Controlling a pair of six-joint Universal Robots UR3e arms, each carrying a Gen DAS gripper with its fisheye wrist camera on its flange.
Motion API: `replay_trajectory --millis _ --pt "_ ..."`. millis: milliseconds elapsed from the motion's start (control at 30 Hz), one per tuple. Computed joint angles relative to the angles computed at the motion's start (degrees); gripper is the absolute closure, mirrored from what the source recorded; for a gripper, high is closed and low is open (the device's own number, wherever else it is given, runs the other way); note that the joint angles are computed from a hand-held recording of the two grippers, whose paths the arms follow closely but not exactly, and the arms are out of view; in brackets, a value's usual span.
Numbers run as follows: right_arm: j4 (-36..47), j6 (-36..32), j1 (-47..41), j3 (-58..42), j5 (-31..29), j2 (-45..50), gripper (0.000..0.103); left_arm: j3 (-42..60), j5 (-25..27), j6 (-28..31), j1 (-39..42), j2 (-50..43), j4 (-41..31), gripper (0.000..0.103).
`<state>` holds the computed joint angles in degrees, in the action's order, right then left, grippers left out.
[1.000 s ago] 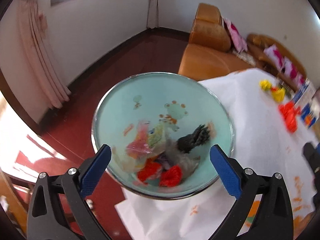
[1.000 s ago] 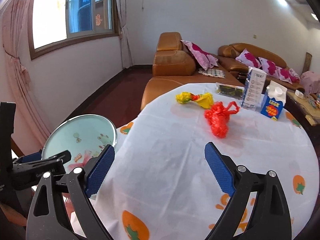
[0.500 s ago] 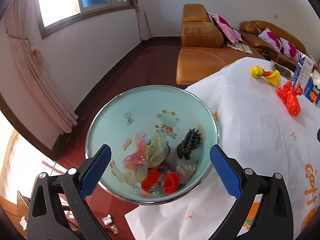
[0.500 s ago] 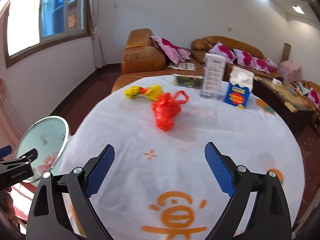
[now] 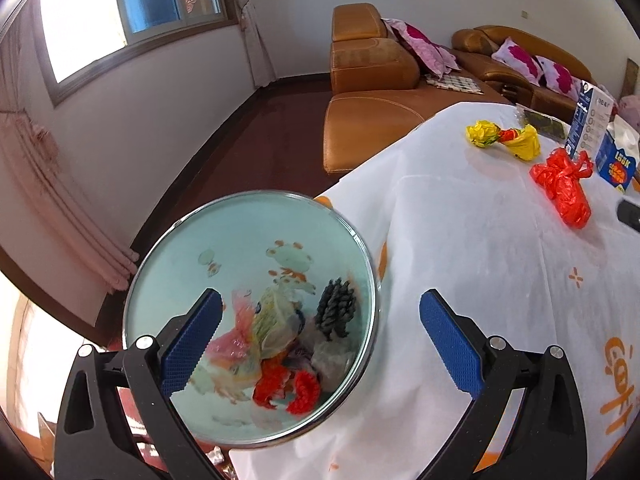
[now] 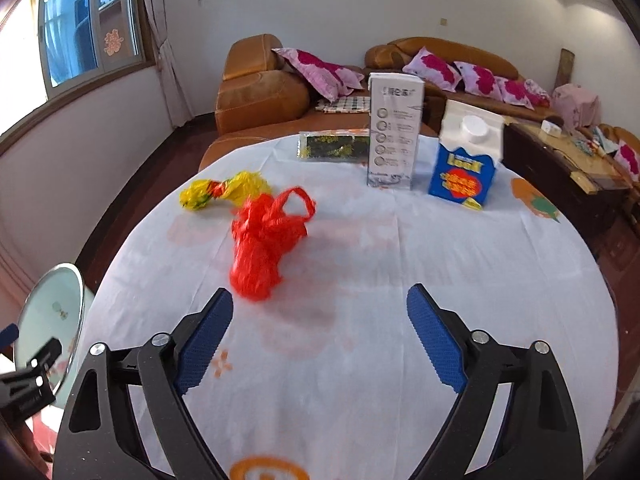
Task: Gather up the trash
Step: 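Move both open tools from the bin back over the table toward the red bag, then grasp the red plastic bag with the right tool while the left tool grasps the yellow wrapper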
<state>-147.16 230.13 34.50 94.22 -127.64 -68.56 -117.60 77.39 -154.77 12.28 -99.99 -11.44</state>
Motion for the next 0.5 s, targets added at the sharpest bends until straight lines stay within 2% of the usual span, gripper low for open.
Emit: replay_trajectory --millis 100,200,233,300,333,367,433,500 --pt "-3.5 -3.8 -4.0 -1.6 6.1 1.6 0.021 2.9 1.1 -0.6 -2.1 -2.0 0.1 0.006" --pt "-3.6 -6.3 -6.6 -6.2 9.2 5.9 0.024 5.9 2.3 -1.2 -4.0 -4.2 0.3 0.006" --pt "-3.6 -6.9 -7.2 -7.4 10.2 7.1 0.027 7.0 2.6 -1.2 -4.6 -5.0 0.3 0.006" --pt "-3.6 -8.2 -8.9 -9.4 13.1 9.4 0.041 9.6 3.2 -1.3 -6.0 -6.8 -0.2 0.006" --pt "-3.6 -8.6 -9.6 -9.6 14.4 9.8 0.052 10.8 3.3 -1.4 -6.5 -7.6 -0.7 0.006" --pt "-3.7 -9.1 -10.5 -9.5 16.0 9.9 0.070 12.1 3.4 -1.6 -7.0 -8.4 -1.2 0.006" --pt "-5.2 -10.0 -12.3 -6.6 19.3 8.3 0.077 15.7 2.9 -1.9 -8.3 -10.6 -2.9 0.006" --pt "-8.1 -10.1 -13.1 -1.7 18.8 5.1 0.079 19.5 2.6 -2.4 -9.5 -12.9 -4.9 0.006"
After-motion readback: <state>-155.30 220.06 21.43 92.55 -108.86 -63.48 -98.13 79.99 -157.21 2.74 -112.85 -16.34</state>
